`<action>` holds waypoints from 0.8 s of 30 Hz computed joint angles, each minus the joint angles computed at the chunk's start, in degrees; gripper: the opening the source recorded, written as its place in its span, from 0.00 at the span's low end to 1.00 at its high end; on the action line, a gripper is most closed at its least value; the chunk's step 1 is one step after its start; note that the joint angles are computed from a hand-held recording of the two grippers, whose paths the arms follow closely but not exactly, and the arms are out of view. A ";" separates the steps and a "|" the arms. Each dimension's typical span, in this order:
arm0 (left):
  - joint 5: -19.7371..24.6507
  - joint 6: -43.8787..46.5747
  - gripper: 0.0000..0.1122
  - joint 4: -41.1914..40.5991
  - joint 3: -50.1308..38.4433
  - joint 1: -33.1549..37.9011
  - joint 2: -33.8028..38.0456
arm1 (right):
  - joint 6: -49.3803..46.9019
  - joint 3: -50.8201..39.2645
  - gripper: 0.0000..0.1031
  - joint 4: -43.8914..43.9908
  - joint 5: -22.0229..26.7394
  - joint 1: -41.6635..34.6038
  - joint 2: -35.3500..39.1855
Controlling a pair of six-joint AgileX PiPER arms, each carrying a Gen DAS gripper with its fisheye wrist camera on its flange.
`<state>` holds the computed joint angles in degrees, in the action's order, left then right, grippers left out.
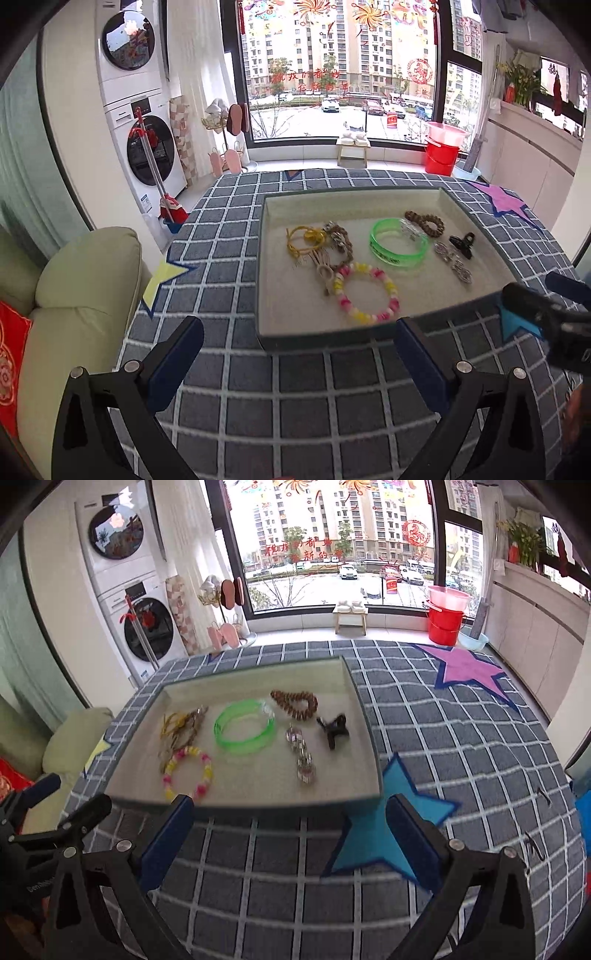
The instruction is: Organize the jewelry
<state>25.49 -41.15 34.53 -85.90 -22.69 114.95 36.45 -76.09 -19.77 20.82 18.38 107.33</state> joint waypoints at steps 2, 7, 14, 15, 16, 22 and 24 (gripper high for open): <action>-0.53 -2.56 0.92 2.16 1.75 -0.54 -0.97 | 3.08 2.27 1.00 -3.26 -0.23 0.78 -1.40; -2.65 -12.20 0.92 9.33 8.07 -2.12 -4.51 | 15.71 9.28 1.00 -14.89 -2.73 2.89 -5.66; -2.58 -27.17 0.92 22.62 14.50 -4.29 -8.09 | 39.80 16.03 1.00 -38.50 -2.42 5.92 -10.59; -2.50 -28.06 0.92 23.35 15.01 -4.47 -8.43 | 41.78 16.54 1.00 -40.46 -2.12 6.28 -11.12; -2.37 -29.04 0.92 24.11 15.65 -4.69 -8.90 | 43.37 17.09 1.00 -42.03 -2.11 6.47 -11.60; -1.71 -32.76 0.92 27.24 18.23 -5.49 -10.77 | 47.07 18.84 1.00 -45.69 -1.39 7.47 -13.15; -1.57 -33.65 0.92 28.22 18.55 -5.65 -10.94 | 48.54 19.40 1.00 -47.16 -1.13 7.96 -13.45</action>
<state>23.92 -74.79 62.75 -67.35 -28.34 104.01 84.99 -56.69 -66.94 19.69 26.34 93.87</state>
